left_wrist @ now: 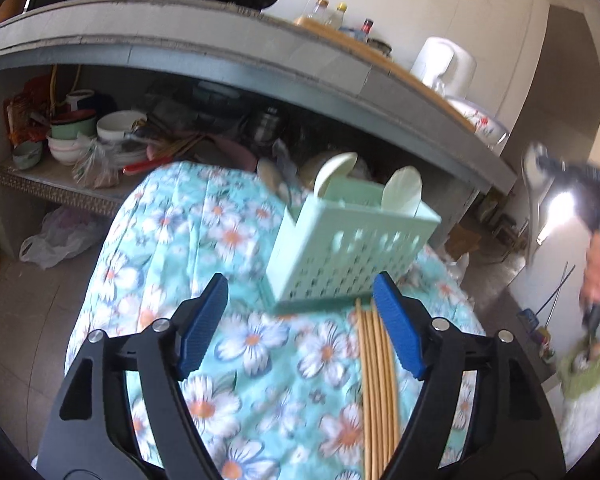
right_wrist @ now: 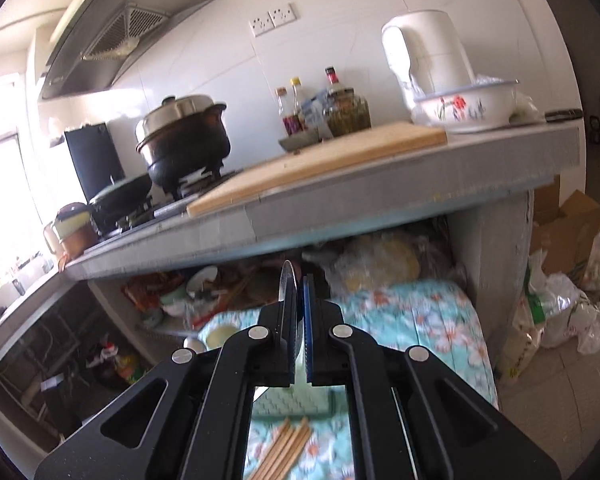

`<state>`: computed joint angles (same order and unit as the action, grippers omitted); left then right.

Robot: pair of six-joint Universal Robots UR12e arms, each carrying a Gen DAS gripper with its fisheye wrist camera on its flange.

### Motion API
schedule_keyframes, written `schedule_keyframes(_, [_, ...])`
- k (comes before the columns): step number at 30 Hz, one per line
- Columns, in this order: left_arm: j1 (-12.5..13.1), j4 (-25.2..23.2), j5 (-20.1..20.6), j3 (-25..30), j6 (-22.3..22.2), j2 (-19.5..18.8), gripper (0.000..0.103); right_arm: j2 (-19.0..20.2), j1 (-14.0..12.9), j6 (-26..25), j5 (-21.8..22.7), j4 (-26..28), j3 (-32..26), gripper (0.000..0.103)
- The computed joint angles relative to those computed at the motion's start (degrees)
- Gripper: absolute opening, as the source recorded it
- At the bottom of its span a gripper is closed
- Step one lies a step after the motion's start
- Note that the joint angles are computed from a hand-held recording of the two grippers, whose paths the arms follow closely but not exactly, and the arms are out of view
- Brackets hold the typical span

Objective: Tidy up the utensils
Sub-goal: 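Lower the metal spoon into the mint-green holder and open the right tool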

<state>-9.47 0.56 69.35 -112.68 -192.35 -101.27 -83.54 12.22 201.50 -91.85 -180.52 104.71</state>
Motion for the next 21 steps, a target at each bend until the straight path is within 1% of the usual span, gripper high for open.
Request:
schedule_keyframes(2, [0.0,-1.0,0.5,-0.8,0.4,0.4,0.073,1.4,0.1,-0.2,-1.0,-0.5,-2.1,0.004])
schedule_keyframes(5, [0.3,-1.5,0.1,-1.9,0.4,0.8,0.075,4.0,0.6,-0.8,-2.9,-0.8,-5.3,0.004])
schedule_keyframes(10, [0.7,-2.4,-0.4,-2.7,0.5,1.0,0.076,8.3,1.9,-3.4,-7.8,-0.7,-9.8,0.004])
schedule_keyframes(12, [0.7,-2.6,-0.5,-2.6,0.5,0.9,0.076,9.6,2.5,-4.8,-9.5,-0.6,-10.7,0.004])
schedule_keyframes(14, [0.6,-2.7,-0.3,-2.5,1.0,0.8,0.076,11.0,3.3,-7.2,-12.0,-0.2,-11.6,0.004])
schedule_keyframes(17, [0.6,-2.4,-0.1,-2.4,1.5,0.6,0.076,12.3,4.2,-10.2,-14.6,-0.2,-12.0,0.004])
schedule_keyframes(20, [0.6,-2.3,-0.5,-2.4,1.7,0.5,0.077,13.0,4.7,-11.9,-15.9,-0.4,-11.9,0.003])
schedule_keyframes(21, [0.6,-2.3,-0.5,-2.3,1.8,0.4,0.077,13.1,4.8,-12.2,-15.7,-0.4,-11.8,0.003])
